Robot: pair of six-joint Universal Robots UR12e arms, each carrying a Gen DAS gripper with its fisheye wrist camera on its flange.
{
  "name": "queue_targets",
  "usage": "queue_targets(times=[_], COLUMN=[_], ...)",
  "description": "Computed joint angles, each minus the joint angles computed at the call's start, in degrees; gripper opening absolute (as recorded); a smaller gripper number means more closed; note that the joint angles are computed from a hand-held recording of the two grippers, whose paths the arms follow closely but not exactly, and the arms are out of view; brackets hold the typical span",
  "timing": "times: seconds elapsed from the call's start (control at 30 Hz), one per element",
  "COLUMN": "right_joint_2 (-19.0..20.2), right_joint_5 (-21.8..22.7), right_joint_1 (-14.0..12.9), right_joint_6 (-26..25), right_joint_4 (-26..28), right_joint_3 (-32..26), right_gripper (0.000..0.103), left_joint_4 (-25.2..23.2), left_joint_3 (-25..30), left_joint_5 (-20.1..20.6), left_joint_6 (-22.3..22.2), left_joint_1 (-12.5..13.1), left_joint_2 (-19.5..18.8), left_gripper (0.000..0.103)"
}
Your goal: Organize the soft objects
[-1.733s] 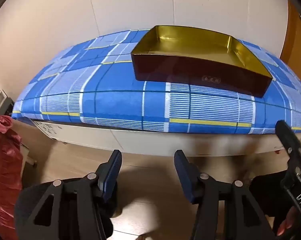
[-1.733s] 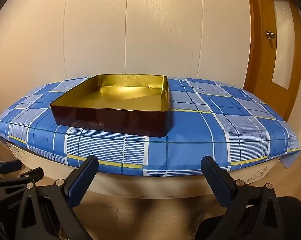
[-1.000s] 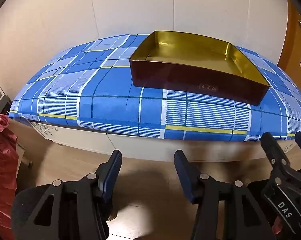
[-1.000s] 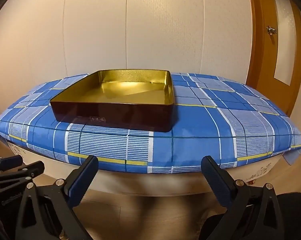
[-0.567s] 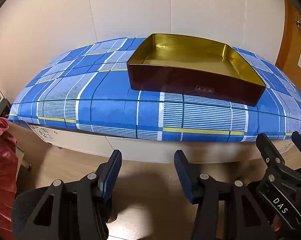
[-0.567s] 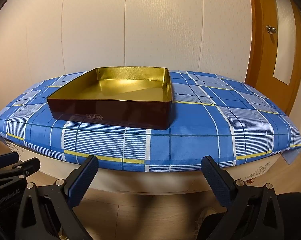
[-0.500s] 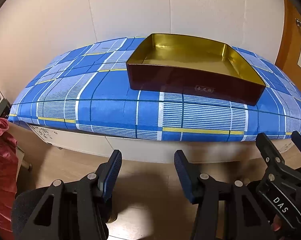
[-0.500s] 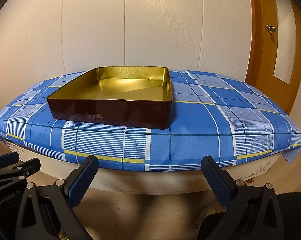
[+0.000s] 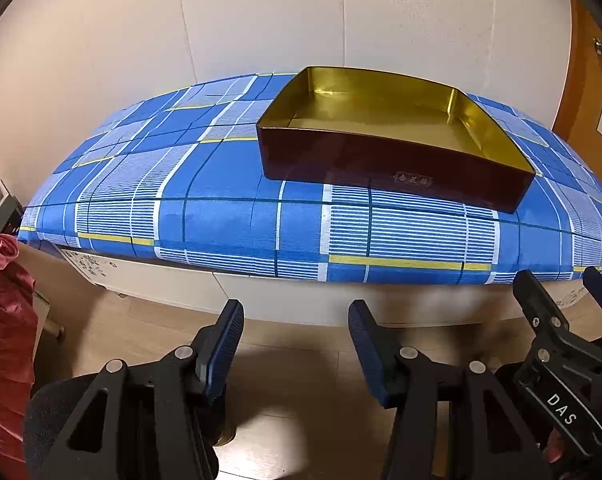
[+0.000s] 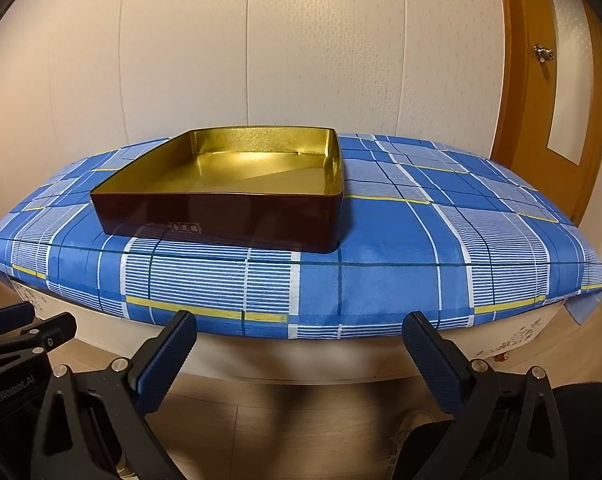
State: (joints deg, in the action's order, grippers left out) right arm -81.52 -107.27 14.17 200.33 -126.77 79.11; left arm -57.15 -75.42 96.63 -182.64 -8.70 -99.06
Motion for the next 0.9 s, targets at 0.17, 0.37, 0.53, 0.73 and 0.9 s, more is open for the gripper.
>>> queue_targets(times=[0.17, 0.37, 0.53, 0.73, 0.9], right_joint_2=[0.07, 0.09, 0.11, 0.09, 0.17], right_joint_5=[-0.06, 0.15, 0.27, 0.52, 0.74], right_joint_1=[0.12, 0.13, 0.11, 0.09, 0.09], right_joint_6=[0.18, 0.29, 0.31, 0.39, 0.36], right_joint_4=[-0.10, 0.03, 0.07, 0.29, 0.43], right_joint_3=[-0.08, -0.15, -0.19, -0.16, -0.26], right_gripper=[0.103, 0.103, 0.103, 0.103, 0.103], left_joint_4=[0.08, 0.19, 0.06, 0.21, -0.07], left_joint_3=[0.01, -0.02, 0.00, -0.01, 0.06], left_joint_5=[-0.06, 0.38, 0.17, 0.46, 0.41], left_joint_6=[0.23, 0.36, 0.39, 0.60, 0.69], left_joint_1=[-0.05, -0.13, -0.08, -0.20, -0.18], left_joint_2=[-0.01, -0.03, -0.03, -0.08, -0.12], left_gripper=[0.055, 0.055, 0.055, 0.055, 0.055])
